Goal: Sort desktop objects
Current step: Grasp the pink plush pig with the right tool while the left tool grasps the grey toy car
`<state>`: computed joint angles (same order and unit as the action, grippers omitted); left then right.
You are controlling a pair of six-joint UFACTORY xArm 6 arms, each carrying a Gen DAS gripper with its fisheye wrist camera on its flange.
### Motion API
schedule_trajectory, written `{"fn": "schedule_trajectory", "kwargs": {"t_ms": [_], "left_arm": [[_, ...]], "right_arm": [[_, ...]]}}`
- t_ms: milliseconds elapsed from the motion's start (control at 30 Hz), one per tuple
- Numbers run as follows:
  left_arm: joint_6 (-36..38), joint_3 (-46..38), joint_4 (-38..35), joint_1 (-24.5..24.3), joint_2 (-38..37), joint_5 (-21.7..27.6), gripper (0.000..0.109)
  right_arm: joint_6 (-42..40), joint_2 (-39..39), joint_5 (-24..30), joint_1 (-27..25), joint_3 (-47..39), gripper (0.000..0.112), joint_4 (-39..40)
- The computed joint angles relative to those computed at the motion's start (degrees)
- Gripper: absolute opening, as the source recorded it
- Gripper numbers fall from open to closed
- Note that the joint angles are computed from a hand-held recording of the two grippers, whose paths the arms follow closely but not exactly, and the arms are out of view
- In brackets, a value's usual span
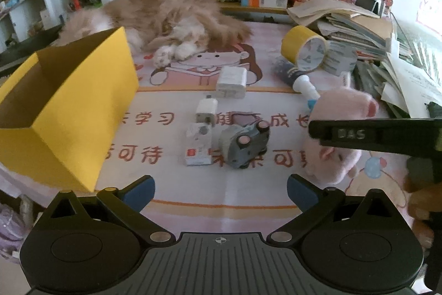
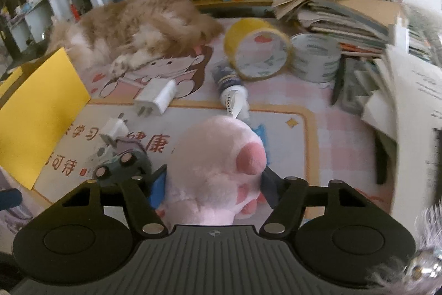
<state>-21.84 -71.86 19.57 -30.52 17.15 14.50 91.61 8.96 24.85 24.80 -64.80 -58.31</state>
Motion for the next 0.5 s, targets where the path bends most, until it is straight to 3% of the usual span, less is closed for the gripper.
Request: {"fn": "schedule_trajectory", "kwargs": {"t_ms": [133, 233, 400, 500], "left_arm": [[6.1, -3.0, -6.2, -1.2, 2.9, -0.1, 0.095], [7.3, -5.8, -6.7, -1.7, 5.6, -0.1, 0.085], [0.6, -12.8, 2.7, -1.8, 11.0, 1.8, 0.067], [0.4, -16.0, 4.3, -1.7, 13.6, 2.7, 0.065]], "right_arm": [[2.6, -4.0, 3.6, 0.3, 2.8, 0.065, -3.6], [3.5, -5.9, 5.1, 0.2, 4.6, 0.065, -3.9], [2.9, -7.5, 4.1, -0.6, 6.8, 0.065, -2.4], [2.2, -7.9, 2.7, -0.9, 7.5, 0.066, -2.3]]}}
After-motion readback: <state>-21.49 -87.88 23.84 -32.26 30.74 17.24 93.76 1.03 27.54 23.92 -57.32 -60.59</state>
